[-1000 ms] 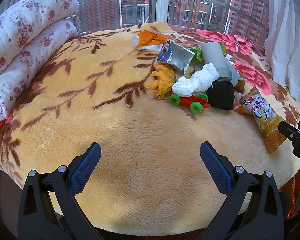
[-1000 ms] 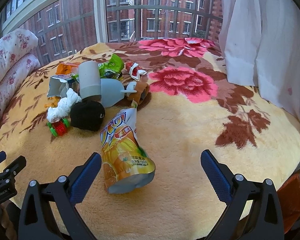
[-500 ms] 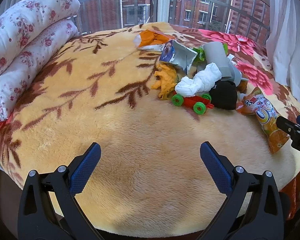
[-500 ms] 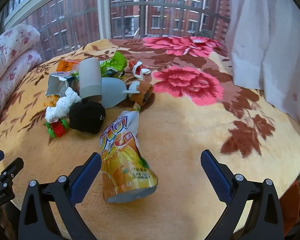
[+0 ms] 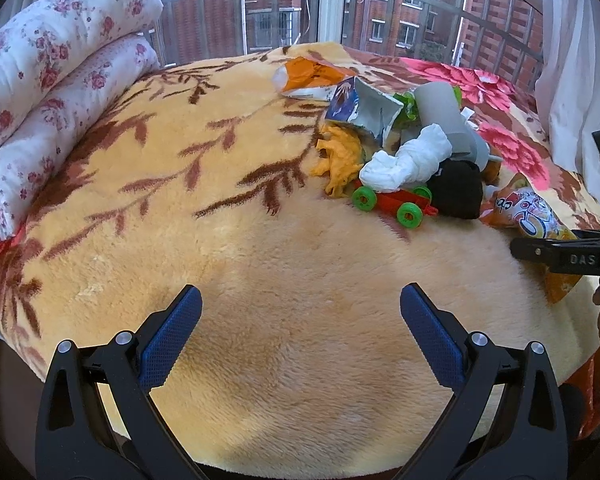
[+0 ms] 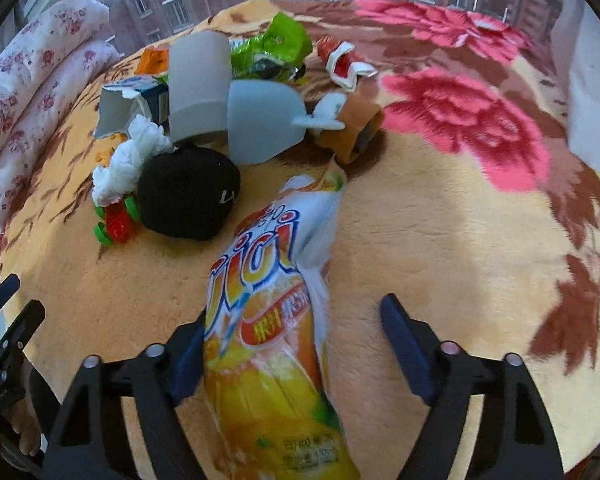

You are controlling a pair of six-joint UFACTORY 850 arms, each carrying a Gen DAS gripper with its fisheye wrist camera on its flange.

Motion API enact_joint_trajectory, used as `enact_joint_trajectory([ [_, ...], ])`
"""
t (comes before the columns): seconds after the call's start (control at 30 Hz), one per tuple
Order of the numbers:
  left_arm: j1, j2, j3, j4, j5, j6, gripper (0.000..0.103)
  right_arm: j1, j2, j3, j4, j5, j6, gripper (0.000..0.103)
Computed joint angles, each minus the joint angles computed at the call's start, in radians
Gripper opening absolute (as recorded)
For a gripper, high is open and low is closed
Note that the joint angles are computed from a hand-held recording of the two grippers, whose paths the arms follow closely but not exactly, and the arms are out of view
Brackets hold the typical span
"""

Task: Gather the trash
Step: 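Grasp the juice pouch with the right tool while the left tool grasps the white tissue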

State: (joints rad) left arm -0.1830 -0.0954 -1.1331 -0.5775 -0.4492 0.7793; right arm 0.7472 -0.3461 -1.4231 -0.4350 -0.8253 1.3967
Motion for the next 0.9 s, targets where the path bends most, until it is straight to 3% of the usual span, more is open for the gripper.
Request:
enact_joint_trajectory([
  [0.03, 0.001, 0.0, 0.0, -0.002, -0.003, 0.002, 0.097, -0.001, -0.002, -0.002, 0.0, 0.0, -0.004, 0.069],
  [0.1, 0.002, 0.002, 0.003, -0.003, -0.005, 0.004, 0.097, 0.004, -0.004, -0.006, -0.021, -0.008, -0.001, 0.049],
  [0.2, 0.003, 0.007, 0.007, -0.011, -0.005, 0.017, 0.097, 0.017, 0.022, 0.027, -0.072, 0.023, 0.055, 0.046],
  [0.3, 0.002, 0.014, 0.009, -0.034, -0.025, 0.061, 0.097, 0.051, 0.071, 0.085, -0.176, 0.059, 0.188, 0.045],
  [0.43, -0.017, 0.02, 0.01, -0.074, -0.05, 0.145, 0.097, 0.13, 0.131, 0.154, -0.342, 0.014, 0.427, 0.045],
  [0.57, -0.045, 0.005, -0.013, -0.197, -0.069, 0.328, 0.097, 0.193, 0.159, 0.193, -0.418, -0.033, 0.554, 0.045],
  [0.7, -0.068, -0.059, -0.101, -0.32, -0.144, 0.541, 0.097, 0.239, 0.167, 0.212, -0.462, -0.054, 0.65, 0.046],
  [0.9, -0.108, -0.205, -0.284, -0.165, -0.243, 0.533, 0.097, 0.257, 0.169, 0.243, -0.483, -0.044, 0.728, 0.046],
])
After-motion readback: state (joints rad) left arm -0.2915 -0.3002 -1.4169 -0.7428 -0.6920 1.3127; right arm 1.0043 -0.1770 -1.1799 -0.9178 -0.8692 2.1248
